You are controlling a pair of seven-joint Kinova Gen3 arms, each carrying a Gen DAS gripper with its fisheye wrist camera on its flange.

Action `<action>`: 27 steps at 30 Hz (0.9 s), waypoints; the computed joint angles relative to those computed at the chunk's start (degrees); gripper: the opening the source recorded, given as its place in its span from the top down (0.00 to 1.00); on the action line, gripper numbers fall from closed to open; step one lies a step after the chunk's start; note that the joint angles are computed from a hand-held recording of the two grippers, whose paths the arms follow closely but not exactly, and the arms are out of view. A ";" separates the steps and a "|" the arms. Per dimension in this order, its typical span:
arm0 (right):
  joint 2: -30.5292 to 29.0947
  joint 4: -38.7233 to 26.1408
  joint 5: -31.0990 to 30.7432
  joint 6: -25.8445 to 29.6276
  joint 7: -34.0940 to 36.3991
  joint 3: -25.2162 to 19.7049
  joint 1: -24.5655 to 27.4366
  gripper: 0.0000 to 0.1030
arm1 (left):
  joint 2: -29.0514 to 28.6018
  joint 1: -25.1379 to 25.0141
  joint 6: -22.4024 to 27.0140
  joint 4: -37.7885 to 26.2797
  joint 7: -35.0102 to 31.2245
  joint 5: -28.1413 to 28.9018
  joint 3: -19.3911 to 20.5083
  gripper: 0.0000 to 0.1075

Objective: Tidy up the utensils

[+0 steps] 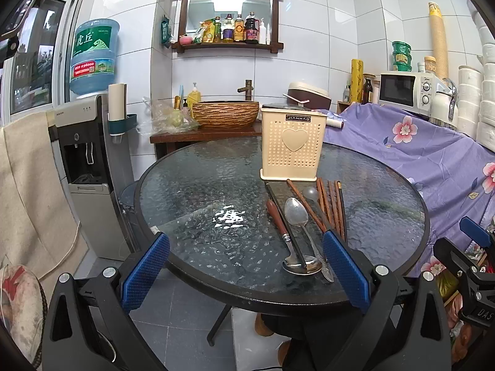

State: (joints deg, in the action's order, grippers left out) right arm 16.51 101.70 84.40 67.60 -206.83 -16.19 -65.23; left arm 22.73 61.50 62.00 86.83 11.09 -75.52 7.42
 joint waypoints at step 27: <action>-0.39 -2.94 -7.70 -11.01 8.73 1.41 5.77 0.05 | 2.38 -2.65 -1.99 -5.02 -10.03 7.80 -1.09 0.10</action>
State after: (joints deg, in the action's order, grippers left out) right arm 16.12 98.77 76.71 56.59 -198.10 -14.78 -59.46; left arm 25.11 58.85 60.01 81.81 1.05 -67.72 6.33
